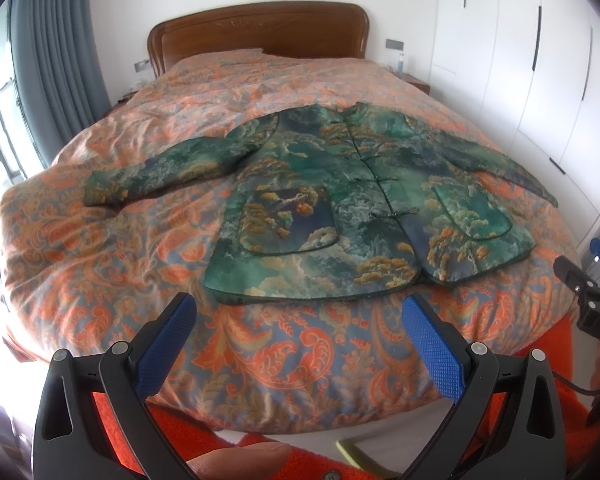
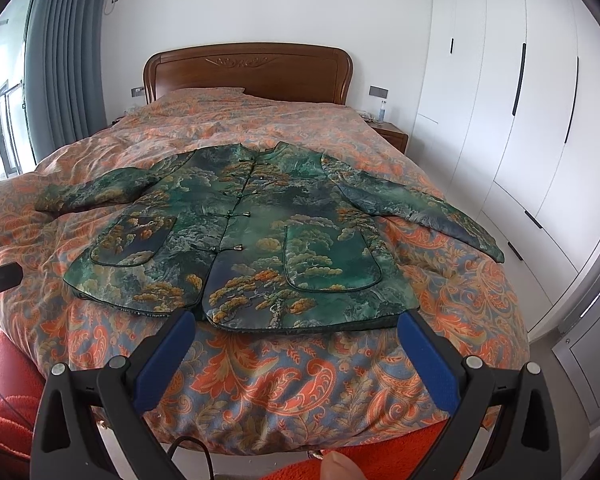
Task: Fold large clothes
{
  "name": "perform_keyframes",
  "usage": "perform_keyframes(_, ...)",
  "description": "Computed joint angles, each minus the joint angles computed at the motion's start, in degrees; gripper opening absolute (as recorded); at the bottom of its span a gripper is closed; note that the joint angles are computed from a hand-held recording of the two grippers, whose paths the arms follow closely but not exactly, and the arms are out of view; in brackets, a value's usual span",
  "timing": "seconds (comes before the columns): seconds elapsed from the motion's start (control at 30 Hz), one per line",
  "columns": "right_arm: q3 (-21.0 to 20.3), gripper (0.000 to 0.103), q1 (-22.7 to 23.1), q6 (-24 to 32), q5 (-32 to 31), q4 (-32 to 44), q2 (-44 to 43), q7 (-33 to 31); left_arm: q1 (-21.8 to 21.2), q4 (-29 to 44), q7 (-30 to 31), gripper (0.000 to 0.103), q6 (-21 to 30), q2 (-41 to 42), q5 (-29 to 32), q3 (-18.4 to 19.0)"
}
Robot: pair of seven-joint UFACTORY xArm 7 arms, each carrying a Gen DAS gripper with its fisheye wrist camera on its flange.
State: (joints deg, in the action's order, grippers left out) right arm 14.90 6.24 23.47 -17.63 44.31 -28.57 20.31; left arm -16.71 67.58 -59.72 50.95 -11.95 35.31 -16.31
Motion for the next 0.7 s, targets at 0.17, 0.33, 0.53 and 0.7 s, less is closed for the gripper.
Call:
perform_keyframes(0.17,-0.12,0.103,0.23,0.0,0.16,-0.26,0.12,-0.03,-0.17,-0.06,-0.14,0.102,-0.01,0.11,-0.34,0.09)
perform_keyframes(0.33,-0.18,0.103,0.29,0.0,0.23,-0.31,0.18,-0.07,-0.65,0.46,-1.22,0.102,0.75,0.54,0.12,-0.59)
perform_keyframes(0.53,-0.18,0.103,0.3,-0.05,0.24,-0.52,0.07,-0.01,-0.2,-0.25,0.1,0.102,-0.23,-0.12,-0.69,0.4)
perform_keyframes(0.7,-0.18,0.103,0.31,-0.13,0.24,-0.53,0.06,-0.01,0.0,-0.26,0.13,0.102,-0.26,-0.14,-0.75,0.19)
